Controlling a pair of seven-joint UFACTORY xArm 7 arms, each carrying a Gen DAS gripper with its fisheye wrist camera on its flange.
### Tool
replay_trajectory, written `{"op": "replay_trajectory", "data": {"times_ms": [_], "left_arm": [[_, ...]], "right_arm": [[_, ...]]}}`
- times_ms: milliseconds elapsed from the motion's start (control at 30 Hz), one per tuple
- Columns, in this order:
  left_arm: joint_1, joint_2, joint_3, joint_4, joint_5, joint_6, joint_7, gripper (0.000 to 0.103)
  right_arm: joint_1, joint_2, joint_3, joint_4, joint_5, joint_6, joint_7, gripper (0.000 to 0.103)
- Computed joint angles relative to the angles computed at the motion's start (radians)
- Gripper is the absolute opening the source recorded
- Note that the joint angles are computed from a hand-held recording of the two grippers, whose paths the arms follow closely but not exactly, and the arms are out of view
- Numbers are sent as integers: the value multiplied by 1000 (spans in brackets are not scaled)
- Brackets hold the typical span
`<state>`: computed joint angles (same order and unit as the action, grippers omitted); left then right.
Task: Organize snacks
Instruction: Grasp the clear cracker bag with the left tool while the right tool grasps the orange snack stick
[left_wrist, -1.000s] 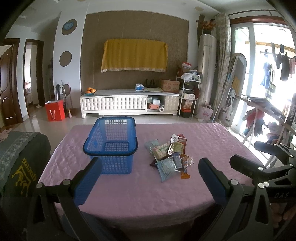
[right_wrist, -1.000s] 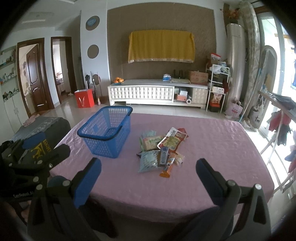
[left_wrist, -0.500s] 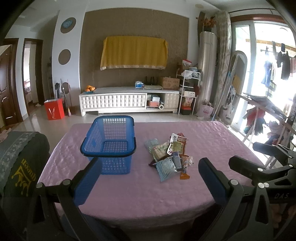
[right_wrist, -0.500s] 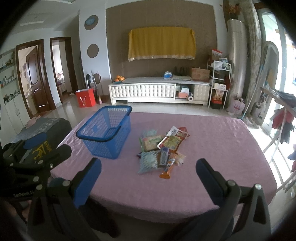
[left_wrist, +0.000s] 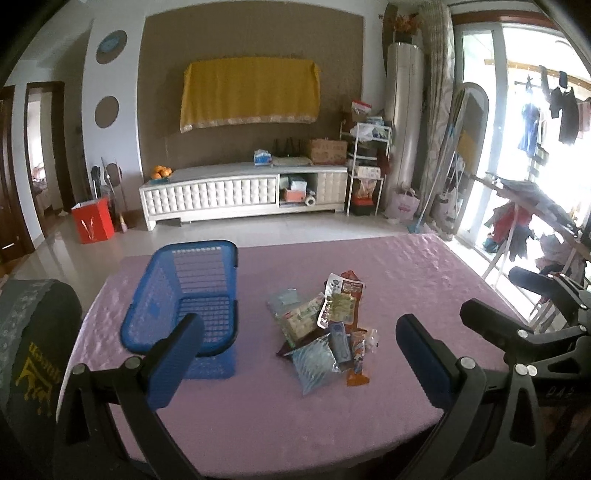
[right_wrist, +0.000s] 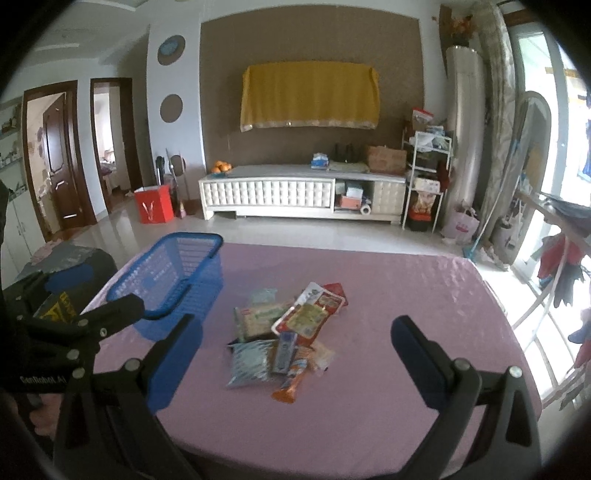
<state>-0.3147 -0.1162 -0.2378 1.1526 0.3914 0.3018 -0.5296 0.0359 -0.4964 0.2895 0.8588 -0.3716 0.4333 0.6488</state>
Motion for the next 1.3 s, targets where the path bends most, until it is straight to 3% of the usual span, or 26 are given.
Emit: {"op": "replay_trajectory", "data": {"times_ms": [133,267,500,700,767,867,1300], "left_arm": [[-29,125,11,118,-36,53,28,103],[-77,231,42,215,-47,115,38,103],[-156,407,97,369,-65,270,30,103],[-162,514,103,436,-153,313,78,102],[-157,554,97,465,-200,331,105,93],[-173,616,109,528,-226,376,113,87],[-235,784,181,712,-172,490,59,87]], "right_arm": [[78,85,-116,15,125,-9,-117,103],[93,156,-158,23,200,-19,-184,103],[75,254,-171,17,218,-8,-207,103],[77,321,-193,21,240,-9,-251,100],[81,338,-203,19,261,-17,-277,98],[85,366,-212,19,288,-27,-307,97],[82,437,-228,36,377,-37,-366,96]]}}
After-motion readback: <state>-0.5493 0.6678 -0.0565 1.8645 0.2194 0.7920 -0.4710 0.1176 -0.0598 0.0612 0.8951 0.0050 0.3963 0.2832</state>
